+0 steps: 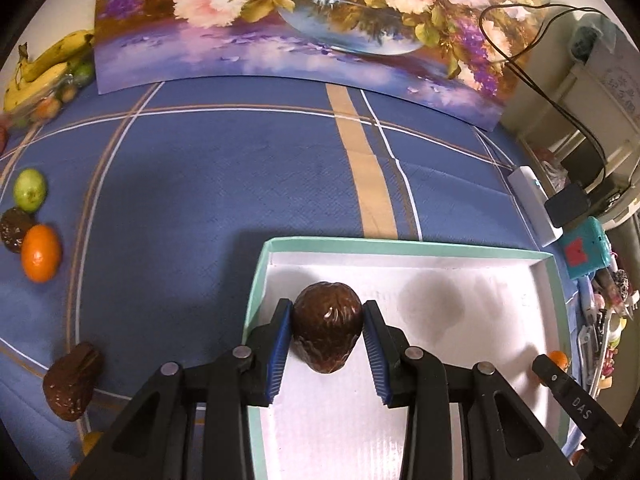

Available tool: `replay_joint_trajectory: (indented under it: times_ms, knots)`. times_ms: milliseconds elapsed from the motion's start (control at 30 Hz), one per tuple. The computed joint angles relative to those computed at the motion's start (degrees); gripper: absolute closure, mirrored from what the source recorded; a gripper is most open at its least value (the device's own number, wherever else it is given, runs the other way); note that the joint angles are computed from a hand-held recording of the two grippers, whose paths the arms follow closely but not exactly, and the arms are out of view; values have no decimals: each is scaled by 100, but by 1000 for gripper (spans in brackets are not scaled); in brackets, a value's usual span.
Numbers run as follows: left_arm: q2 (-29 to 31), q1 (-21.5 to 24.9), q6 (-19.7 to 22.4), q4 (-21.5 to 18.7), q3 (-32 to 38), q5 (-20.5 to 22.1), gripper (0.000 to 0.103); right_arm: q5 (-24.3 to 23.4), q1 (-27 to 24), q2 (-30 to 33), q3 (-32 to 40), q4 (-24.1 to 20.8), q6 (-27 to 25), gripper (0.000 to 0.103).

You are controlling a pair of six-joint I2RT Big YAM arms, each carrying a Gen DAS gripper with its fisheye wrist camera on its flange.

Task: Organize fruits
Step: 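Carry the date and mandarin over the white tray and open both tools, then move both open tools back toward the fruit row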

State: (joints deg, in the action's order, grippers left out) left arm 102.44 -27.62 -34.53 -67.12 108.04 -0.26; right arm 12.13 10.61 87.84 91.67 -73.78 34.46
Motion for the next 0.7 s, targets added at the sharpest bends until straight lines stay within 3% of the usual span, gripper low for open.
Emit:
replay_joint_trajectory:
  times_ms: [167, 300, 433, 533, 633, 700]
  knots:
    - [67, -1, -61, -296, 200, 135, 63, -63, -24, 33, 19, -31, -21, 66]
    - [93, -40, -77, -548, 410, 188, 55, -111, -21, 38, 52, -52, 1, 66]
    - [16, -78, 2, -636, 513, 278, 47, -3, 26, -1, 96, -131, -38, 49]
    - [-122, -85, 43, -699, 522, 184, 45, 32, 78, -69, 120, -168, -36, 49]
    - [-349, -71, -16, -686, 378, -61, 29, 64, 155, -147, 161, -223, -55, 45]
    - [-524, -45, -67, -750, 205, -429, 12, 72, 256, -220, 170, -214, -125, 29]
